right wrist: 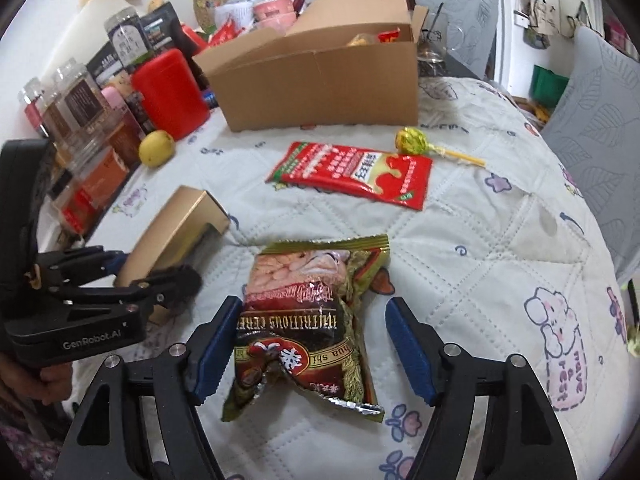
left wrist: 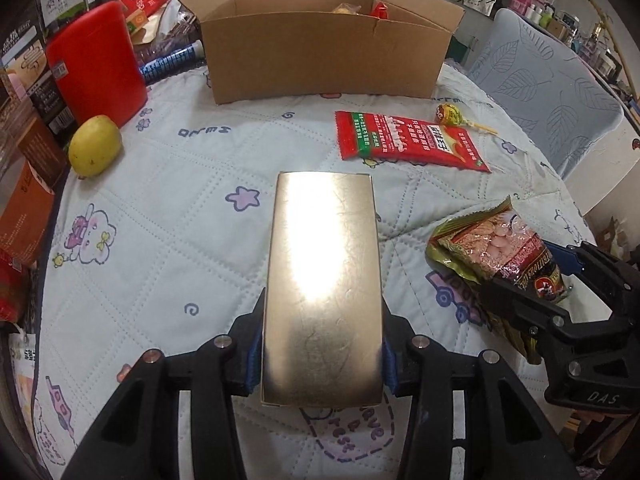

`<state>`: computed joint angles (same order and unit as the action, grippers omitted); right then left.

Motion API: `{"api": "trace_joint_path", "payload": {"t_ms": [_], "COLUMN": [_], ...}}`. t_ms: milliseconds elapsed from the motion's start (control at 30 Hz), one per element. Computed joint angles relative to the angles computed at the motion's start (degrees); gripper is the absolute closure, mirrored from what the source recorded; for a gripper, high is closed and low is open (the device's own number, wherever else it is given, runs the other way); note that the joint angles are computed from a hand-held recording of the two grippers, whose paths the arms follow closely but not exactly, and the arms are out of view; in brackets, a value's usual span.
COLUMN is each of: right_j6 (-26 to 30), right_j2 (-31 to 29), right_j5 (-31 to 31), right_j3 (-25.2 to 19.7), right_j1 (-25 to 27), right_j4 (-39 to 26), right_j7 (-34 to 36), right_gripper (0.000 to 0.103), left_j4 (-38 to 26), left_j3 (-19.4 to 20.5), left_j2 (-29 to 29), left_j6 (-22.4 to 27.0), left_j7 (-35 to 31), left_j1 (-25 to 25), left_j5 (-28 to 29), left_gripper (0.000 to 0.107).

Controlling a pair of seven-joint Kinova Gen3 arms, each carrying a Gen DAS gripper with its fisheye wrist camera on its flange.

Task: Organize snacks
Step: 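Lift the gold box and green cereal bag with both grippers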

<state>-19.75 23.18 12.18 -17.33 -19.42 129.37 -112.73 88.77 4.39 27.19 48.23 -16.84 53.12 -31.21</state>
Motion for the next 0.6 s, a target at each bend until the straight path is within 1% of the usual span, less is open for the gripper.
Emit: {"api": "trace_joint_path", "payload": {"t_ms": [67,100,167,200,233,267,300,333,367,400,600], "right_j6": [0.28,1.31,1.46,1.69,1.50,0.76,0.14,-0.03,-0.51,-0.87,-2.60], "right_j2": [0.08,-0.17,-0.36,-0.45,-0.46,-0.29,0.10,0.23,0.16,0.08,-0.49], "right_j5": [-0.23,-0.87,-2.56,-3.99,-4.48,-4.04,-2.67,-2.23,-2.33,-2.06,-0.38], "right_j3": [0.29,0.89,2.27,3.31,3.48,2.66,0.91,0.22,0.48,0.41,-0.13], "right_j1": [-0.33,-1.10,-2.84,-4.15,-4.40,-3.58,-1.71,-0.86,-1.05,-0.89,0.21], "right_j4": [-0.15,-0.44,-0.45,-0.48,-0.35,-0.15,-0.08,-0.04,0.23,0.46,1.70], "right_j7": [0.15,0.54,1.60,2.54,3.05,2.78,1.58,1.16,1.18,1.07,-0.62], "right_gripper": [0.029,0.029,0.029,0.032,0.035,0.047,0.049,0.051,0.054,0.055,0.058], "left_j4": [-0.44,-0.68,-0.38,-0.09,0.19,0.10,0.11,0.39,0.76,1.12,2.53], "left_j3": [-0.20,-0.25,-0.46,-0.62,-0.68,-0.60,-0.53,-0.45,-0.36,-0.28,-0.02], "left_j2": [0.38,0.56,0.48,0.37,0.22,0.26,0.23,0.03,-0.25,-0.52,-2.09], "left_j6": [0.61,0.87,0.41,0.04,-0.12,0.09,0.18,-0.15,-0.50,-0.90,-2.28], "left_j7": [0.21,0.27,0.85,1.38,1.70,1.62,1.57,1.73,1.87,2.07,3.49], "left_j1": [0.42,0.53,0.60,0.71,0.81,0.84,0.85,0.72,0.57,0.46,0.57], "left_j5": [-0.50,-0.64,-0.87,-1.06,-1.26,-1.41,-1.52,-1.42,-1.29,-1.16,-1.51], "left_gripper": [0.062,0.062,0.062,0.062,0.062,0.063,0.063,0.063,0.064,0.064,0.064]}}
